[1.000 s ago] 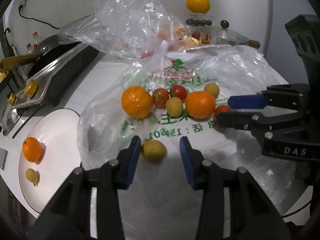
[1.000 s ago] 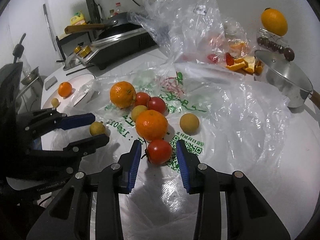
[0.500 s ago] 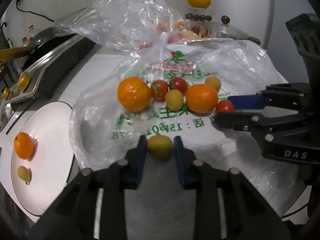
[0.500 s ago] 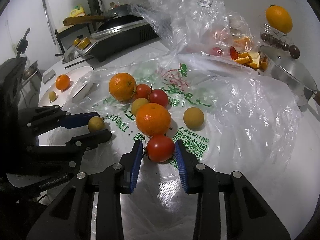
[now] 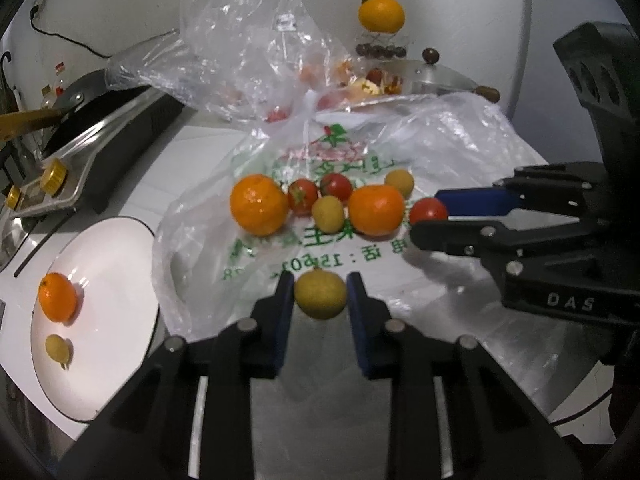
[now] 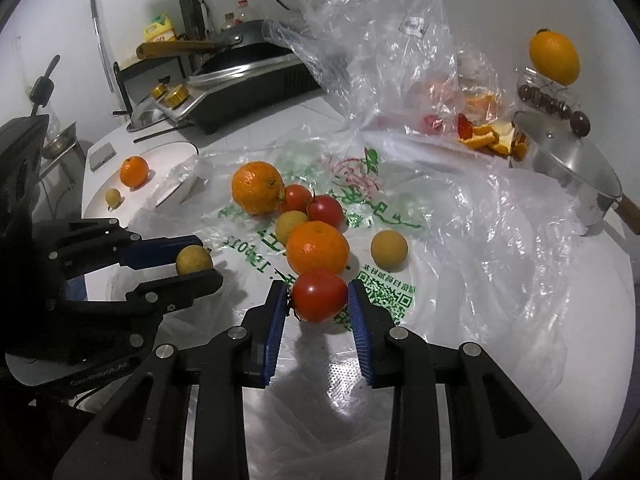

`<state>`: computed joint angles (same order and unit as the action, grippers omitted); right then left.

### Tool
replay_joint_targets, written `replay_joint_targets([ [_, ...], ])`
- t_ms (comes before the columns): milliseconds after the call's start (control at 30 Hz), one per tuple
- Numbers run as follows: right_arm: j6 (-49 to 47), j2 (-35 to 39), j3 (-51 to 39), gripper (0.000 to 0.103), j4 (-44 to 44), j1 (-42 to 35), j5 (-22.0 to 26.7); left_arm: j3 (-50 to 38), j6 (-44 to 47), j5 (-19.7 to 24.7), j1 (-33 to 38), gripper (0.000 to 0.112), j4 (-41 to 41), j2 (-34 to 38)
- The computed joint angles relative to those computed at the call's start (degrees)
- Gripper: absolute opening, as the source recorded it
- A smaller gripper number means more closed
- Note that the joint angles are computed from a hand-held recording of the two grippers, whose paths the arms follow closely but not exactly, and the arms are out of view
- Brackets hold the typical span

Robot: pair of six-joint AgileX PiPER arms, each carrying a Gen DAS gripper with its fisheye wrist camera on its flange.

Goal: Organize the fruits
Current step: 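Grasp a red tomato with the right gripper while the left gripper grasps a yellow fruit, then carry the yellow fruit in the left gripper and the tomato in the right gripper over the plate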

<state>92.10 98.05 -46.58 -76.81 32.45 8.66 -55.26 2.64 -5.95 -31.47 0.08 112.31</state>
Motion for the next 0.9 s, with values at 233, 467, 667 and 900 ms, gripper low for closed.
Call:
replay_joint_targets([
  [233,-1.57,-3.52,1.13,0.033,2.27,2.62,3.39,3.16,-1.85,-1.37,-0.39,0.027,1.8,-3.77],
  [467,-1.69,-6.61,1.88,0.033,3.11,6.13,6.85,7.28,-2.55,-2.98,-0.55,0.027,2.63,-8.44],
  [667,-1.65,-9.22,2.45,0.033,4.46,9.77,10.41,10.8,-2.31,-4.48,-0.46,0.027,2.1,-12.56],
  [900,-1.73,-10.55,1.82,0.033,5.65,13.71,13.91,14.93,-3.33,-6.17,0.75,0.027,3.2,-17.16],
])
